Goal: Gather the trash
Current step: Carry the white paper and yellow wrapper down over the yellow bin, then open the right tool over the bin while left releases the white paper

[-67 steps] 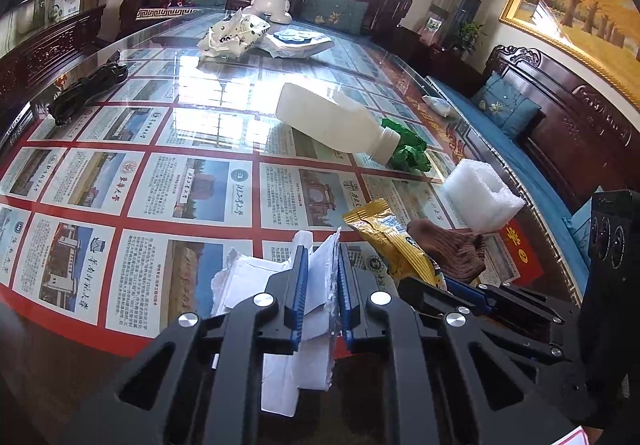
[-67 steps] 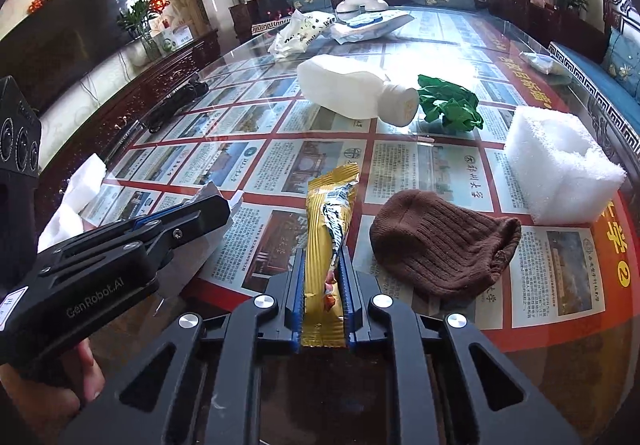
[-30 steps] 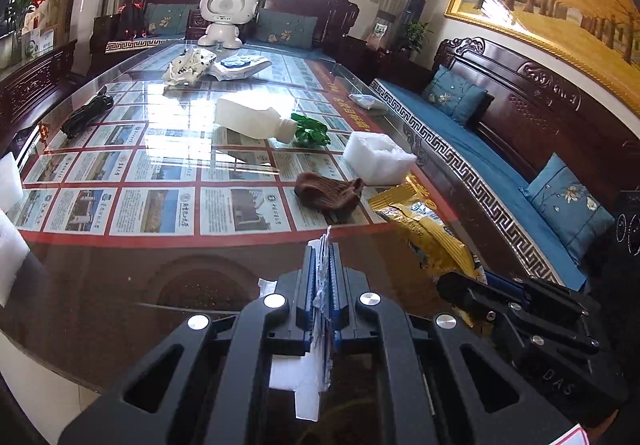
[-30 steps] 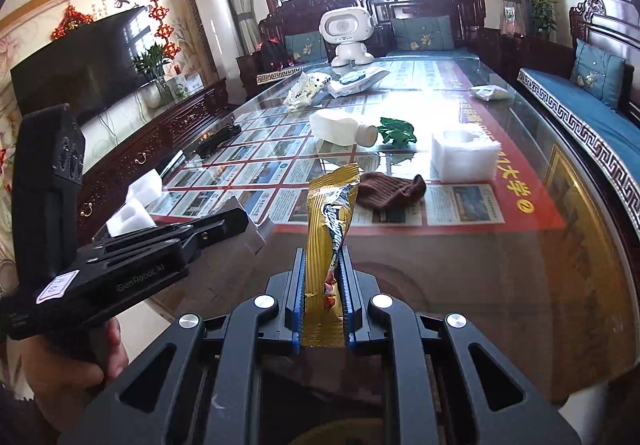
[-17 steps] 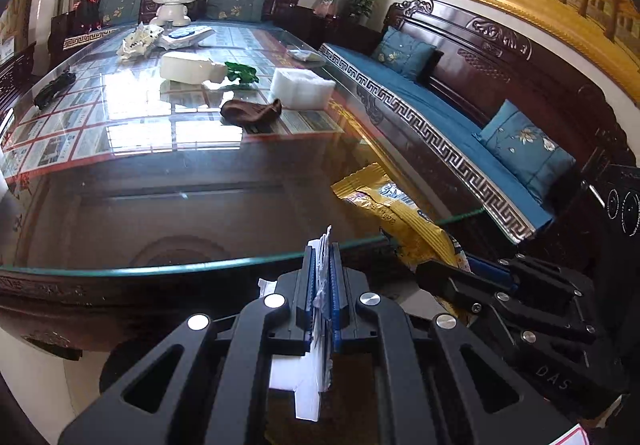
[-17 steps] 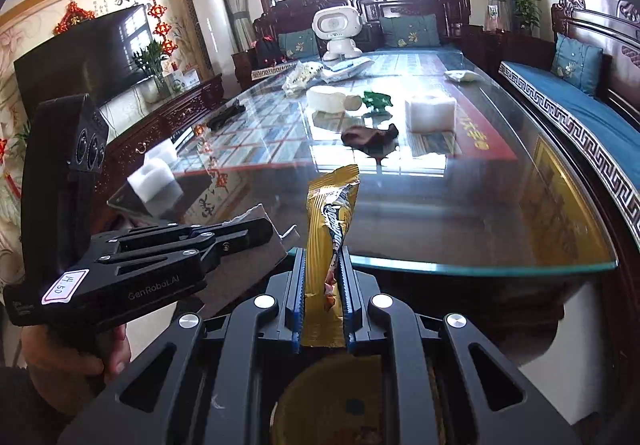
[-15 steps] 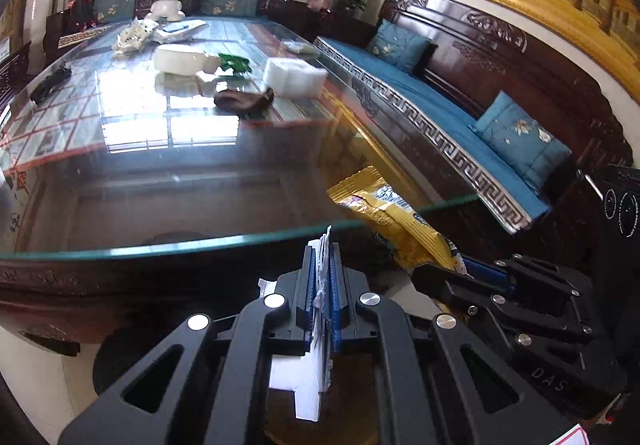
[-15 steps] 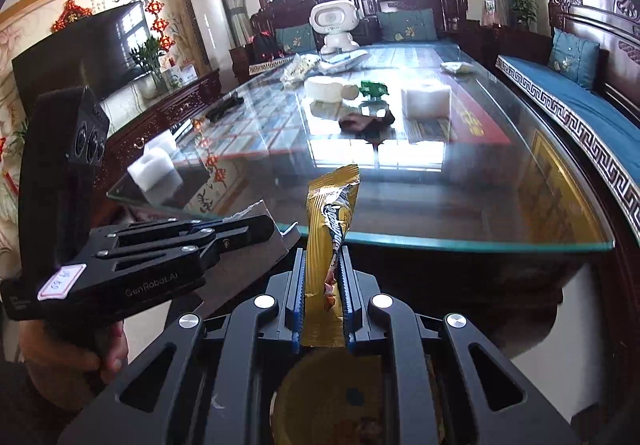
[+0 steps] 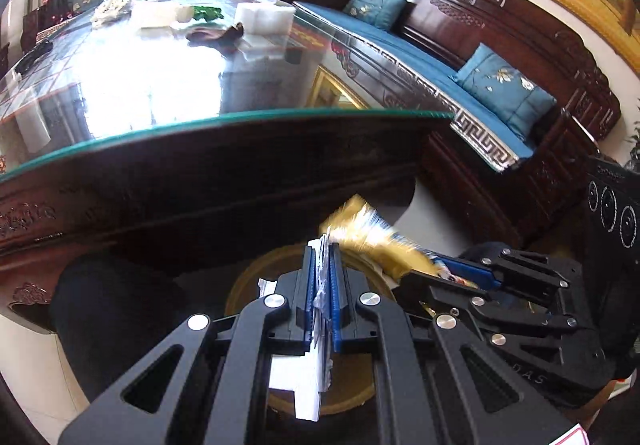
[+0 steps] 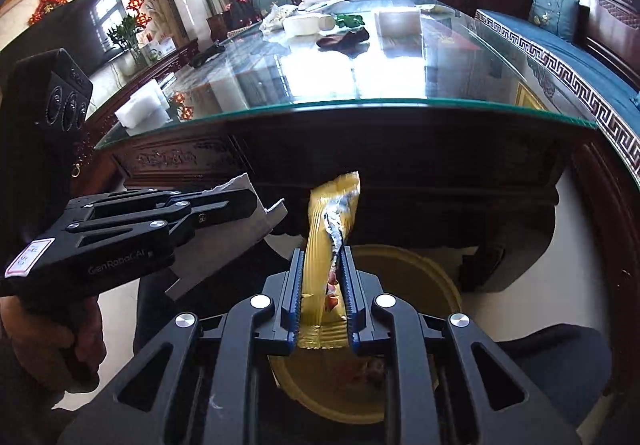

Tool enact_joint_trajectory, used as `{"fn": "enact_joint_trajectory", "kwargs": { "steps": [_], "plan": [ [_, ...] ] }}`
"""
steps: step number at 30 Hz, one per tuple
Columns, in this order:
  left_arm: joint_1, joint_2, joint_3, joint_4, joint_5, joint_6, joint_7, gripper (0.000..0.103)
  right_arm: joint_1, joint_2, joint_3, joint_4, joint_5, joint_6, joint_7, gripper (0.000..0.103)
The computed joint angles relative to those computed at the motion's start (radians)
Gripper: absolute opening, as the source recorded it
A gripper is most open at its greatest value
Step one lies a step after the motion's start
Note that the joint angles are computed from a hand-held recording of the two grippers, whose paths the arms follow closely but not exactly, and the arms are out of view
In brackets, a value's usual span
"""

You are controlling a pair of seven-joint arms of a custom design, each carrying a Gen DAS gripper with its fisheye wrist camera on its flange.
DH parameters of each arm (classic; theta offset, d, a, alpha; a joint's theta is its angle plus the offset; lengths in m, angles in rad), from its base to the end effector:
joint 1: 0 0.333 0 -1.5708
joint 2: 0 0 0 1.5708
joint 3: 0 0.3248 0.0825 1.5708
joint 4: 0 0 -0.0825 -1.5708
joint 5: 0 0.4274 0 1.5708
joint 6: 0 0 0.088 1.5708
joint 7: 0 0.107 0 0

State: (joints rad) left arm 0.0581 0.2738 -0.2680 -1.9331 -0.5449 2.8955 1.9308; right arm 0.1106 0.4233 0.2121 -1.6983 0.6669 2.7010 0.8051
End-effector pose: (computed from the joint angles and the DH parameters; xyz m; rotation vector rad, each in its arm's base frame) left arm 0.6836 -0.1020 0.4063 -1.8651 1.9610 -1.0126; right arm 0.7177 0.1975 0.3985 -2.0723 1.2077 -0.2257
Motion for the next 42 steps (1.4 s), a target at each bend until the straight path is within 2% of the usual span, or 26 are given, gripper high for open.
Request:
{"fn": "enact_joint_trajectory", "kwargs": {
  "steps": [13, 28, 31, 34, 41, 42],
  "plan": [
    [-0.014, 0.021, -0.013, 0.012, -0.009, -0.046, 0.051, 0.007, -0.017, -0.032, -0.003, -0.051, 0.036, 0.049, -0.011, 0.020],
    [-0.067, 0.173, 0.012, 0.176, 0.152, -0.227, -0.038, 0.009, -0.050, 0.005, -0.009, -0.008, 0.046, 0.033, 0.014, 0.021],
    [-0.073, 0.188, 0.011, 0.190, 0.174, -0.242, -0.058, 0.010, -0.054, 0.012, -0.008, 0.000, 0.047, 0.029, 0.018, 0.021],
    [-0.064, 0.195, -0.005, 0.195, 0.166, -0.255, -0.045, 0.011, -0.056, 0.014, -0.007, 0.000, 0.046, 0.035, 0.021, 0.029],
    [-0.067, 0.175, -0.010, 0.166, 0.167, -0.248, -0.025, 0.012, -0.059, 0.015, -0.002, 0.000, 0.048, 0.032, 0.016, 0.029],
    [-0.065, 0.172, -0.011, 0.162, 0.163, -0.244, -0.021, 0.016, -0.058, 0.014, -0.001, 0.000, 0.047, 0.031, 0.015, 0.029]
  ]
}}
